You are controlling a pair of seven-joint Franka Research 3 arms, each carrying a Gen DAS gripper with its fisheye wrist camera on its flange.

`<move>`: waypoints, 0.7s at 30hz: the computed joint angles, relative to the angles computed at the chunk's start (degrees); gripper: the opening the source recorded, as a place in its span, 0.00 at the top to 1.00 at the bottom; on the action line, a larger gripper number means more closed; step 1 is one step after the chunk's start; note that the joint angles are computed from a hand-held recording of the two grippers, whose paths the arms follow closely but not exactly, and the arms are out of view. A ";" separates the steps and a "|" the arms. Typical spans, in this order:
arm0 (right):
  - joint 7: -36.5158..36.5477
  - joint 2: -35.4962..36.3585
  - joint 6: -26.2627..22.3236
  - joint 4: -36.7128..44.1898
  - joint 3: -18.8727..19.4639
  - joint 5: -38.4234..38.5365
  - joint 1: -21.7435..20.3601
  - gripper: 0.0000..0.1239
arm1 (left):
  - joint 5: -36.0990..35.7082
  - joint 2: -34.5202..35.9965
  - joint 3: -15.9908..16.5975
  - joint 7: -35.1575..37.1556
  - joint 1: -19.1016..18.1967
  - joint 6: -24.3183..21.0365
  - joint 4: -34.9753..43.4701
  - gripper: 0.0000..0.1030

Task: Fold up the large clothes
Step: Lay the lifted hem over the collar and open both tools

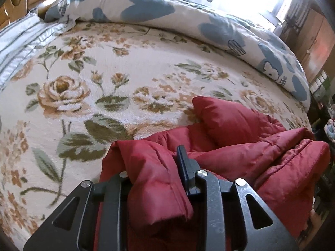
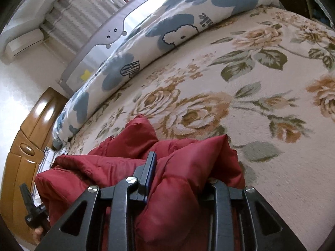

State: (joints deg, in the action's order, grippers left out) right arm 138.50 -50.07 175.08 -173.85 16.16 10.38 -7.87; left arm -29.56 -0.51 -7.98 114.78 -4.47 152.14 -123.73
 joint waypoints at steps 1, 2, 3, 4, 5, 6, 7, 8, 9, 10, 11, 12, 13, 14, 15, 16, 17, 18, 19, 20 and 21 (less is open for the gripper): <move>-0.16 1.62 1.17 0.33 -0.42 0.07 -0.01 0.76 | -0.10 0.75 0.02 -0.09 0.02 -0.09 0.50 0.73; -0.41 2.64 1.91 0.56 -0.73 0.17 -0.01 0.76 | -0.55 1.46 -0.01 -0.02 0.16 -0.37 1.06 0.73; -0.80 3.93 2.89 0.84 -1.03 0.26 -0.08 0.76 | -1.17 2.01 -0.08 0.04 0.41 -0.89 1.63 0.73; -1.15 5.02 3.64 1.10 -1.20 0.44 -0.11 0.76 | -1.71 2.23 -0.19 -0.05 0.68 -1.40 2.02 0.73; -1.45 6.20 4.79 1.14 -1.55 0.81 0.00 0.76 | -2.46 2.09 -0.28 0.00 0.95 -1.72 2.15 0.73; -1.71 7.19 5.97 1.04 -1.97 1.35 0.24 0.76 | -3.87 1.46 -0.36 0.75 1.19 -1.81 1.88 0.72; -2.07 7.79 6.84 0.82 -2.45 1.95 0.59 0.76 | -6.07 0.45 -0.35 2.65 1.32 -1.80 1.32 0.72; -2.40 8.63 8.22 0.46 -3.14 2.71 1.16 0.76 | -8.45 -1.08 -0.17 4.97 1.28 -1.55 0.34 0.67; -2.73 9.35 9.69 0.06 -4.11 3.66 2.06 0.76 | -9.88 -2.80 0.23 6.68 1.08 -1.36 -0.78 0.61; -3.12 9.73 10.66 -0.24 -4.76 4.56 2.80 0.76 | -10.67 -4.51 0.78 7.68 0.78 -0.93 -1.96 0.57; -3.69 9.97 11.08 -0.32 -4.99 5.25 3.14 0.76 | -11.42 -5.78 1.44 8.46 0.36 -0.53 -2.77 0.51; -4.23 9.96 10.82 -0.21 -4.63 5.80 2.88 0.76 | -12.50 -7.45 2.19 9.38 -0.11 0.11 -3.92 0.44; -4.39 9.76 10.00 0.13 -3.51 6.32 2.12 0.76 | -14.25 -9.22 3.21 10.62 -0.72 0.50 -5.10 0.44; -4.62 9.75 9.34 0.47 -2.76 6.59 1.48 0.76 | -17.97 -11.72 4.98 13.44 -1.69 -0.59 -6.41 0.44; -4.73 9.71 8.92 0.67 -2.18 6.80 1.09 0.76 | -19.67 -12.76 6.24 14.92 -2.46 -1.78 -6.70 0.44; -4.79 9.84 8.59 0.93 -1.66 6.91 0.61 0.76 | -20.78 -14.34 7.09 16.21 -3.07 -2.78 -7.50 0.44; -4.76 9.96 8.41 1.13 -1.13 6.98 0.14 0.76 | -20.39 -15.91 7.26 16.87 -3.53 -2.94 -8.56 0.44; -4.63 10.02 8.12 1.34 -0.52 7.01 -0.34 0.76 | -19.65 -17.23 7.29 17.76 -4.26 -3.12 -9.62 0.44; -4.48 10.09 7.66 1.64 0.09 6.94 -0.89 0.76 | -18.99 -18.06 7.58 18.89 -5.23 -4.28 -10.24 0.44; -4.35 10.02 7.09 1.90 0.61 6.76 -1.39 0.75 | -18.25 -18.48 7.77 19.66 -6.07 -5.40 -10.64 0.44; -4.25 10.02 6.51 2.21 1.08 6.44 -1.90 0.75 | -16.62 -18.91 7.12 20.04 -6.79 -5.58 -11.49 0.44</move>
